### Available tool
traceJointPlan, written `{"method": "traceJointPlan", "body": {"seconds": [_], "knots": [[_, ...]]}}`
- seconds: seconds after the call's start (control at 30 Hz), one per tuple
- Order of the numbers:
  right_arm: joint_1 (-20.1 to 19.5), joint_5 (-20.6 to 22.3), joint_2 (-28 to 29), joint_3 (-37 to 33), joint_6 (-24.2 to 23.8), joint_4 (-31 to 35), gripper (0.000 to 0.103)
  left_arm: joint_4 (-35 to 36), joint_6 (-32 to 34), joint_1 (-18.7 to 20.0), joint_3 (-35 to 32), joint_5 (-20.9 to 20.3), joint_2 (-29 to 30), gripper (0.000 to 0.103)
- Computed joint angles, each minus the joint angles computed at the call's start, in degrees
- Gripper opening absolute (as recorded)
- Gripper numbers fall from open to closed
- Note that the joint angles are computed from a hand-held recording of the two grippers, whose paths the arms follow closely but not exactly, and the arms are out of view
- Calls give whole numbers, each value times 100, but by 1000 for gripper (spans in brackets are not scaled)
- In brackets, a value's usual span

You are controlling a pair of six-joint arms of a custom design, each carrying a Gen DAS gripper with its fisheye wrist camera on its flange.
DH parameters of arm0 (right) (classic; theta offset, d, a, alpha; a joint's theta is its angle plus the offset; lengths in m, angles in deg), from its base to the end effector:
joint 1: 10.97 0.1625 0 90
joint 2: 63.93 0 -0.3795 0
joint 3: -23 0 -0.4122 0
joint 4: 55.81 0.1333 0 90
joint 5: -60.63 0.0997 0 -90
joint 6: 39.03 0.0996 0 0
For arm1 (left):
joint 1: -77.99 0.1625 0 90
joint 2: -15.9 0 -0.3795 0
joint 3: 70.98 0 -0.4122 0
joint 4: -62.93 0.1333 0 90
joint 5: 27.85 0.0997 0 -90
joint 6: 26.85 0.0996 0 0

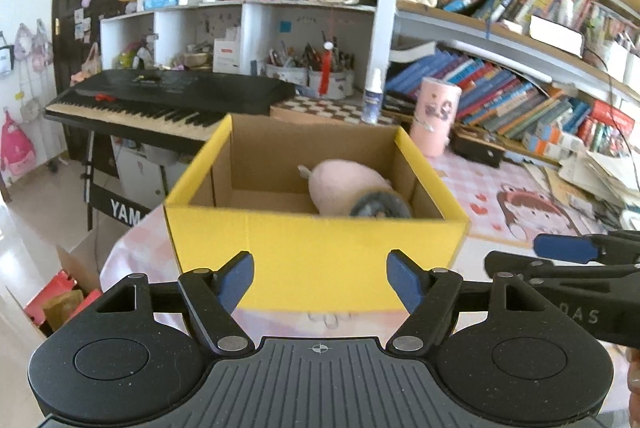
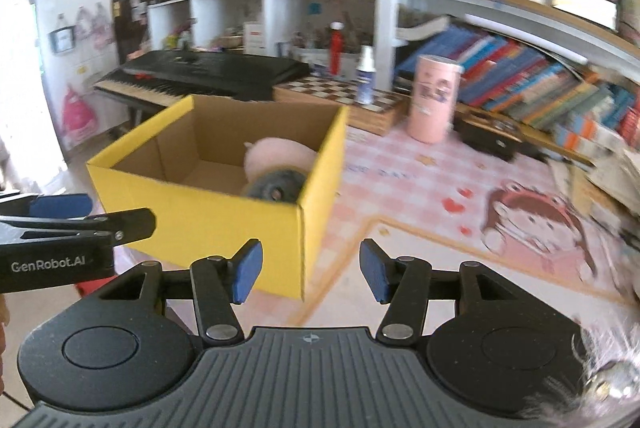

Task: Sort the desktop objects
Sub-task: 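Withdraw both open tools from the yellow box back over the mat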

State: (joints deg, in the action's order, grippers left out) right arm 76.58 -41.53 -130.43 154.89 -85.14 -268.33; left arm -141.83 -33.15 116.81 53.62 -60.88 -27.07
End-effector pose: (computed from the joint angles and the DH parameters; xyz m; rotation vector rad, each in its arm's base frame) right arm 0.0926 -0.4633 0.1667 0.7446 -2.2239 1.0594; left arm -0.2154 -0.4515 0.0224 0.5252 2.2266 -1.1783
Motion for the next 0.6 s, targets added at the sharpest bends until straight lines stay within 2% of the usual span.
{"method": "traceJointPlan", "body": {"seconds": [0.3, 0.6], "knots": [[-245, -276, -128, 869, 269, -1403, 56, 355, -326, -300, 509, -344, -151, 75], [-551, -520, -319, 1385, 575, -1984, 58, 226, -126, -583, 599, -488, -2, 76]]}}
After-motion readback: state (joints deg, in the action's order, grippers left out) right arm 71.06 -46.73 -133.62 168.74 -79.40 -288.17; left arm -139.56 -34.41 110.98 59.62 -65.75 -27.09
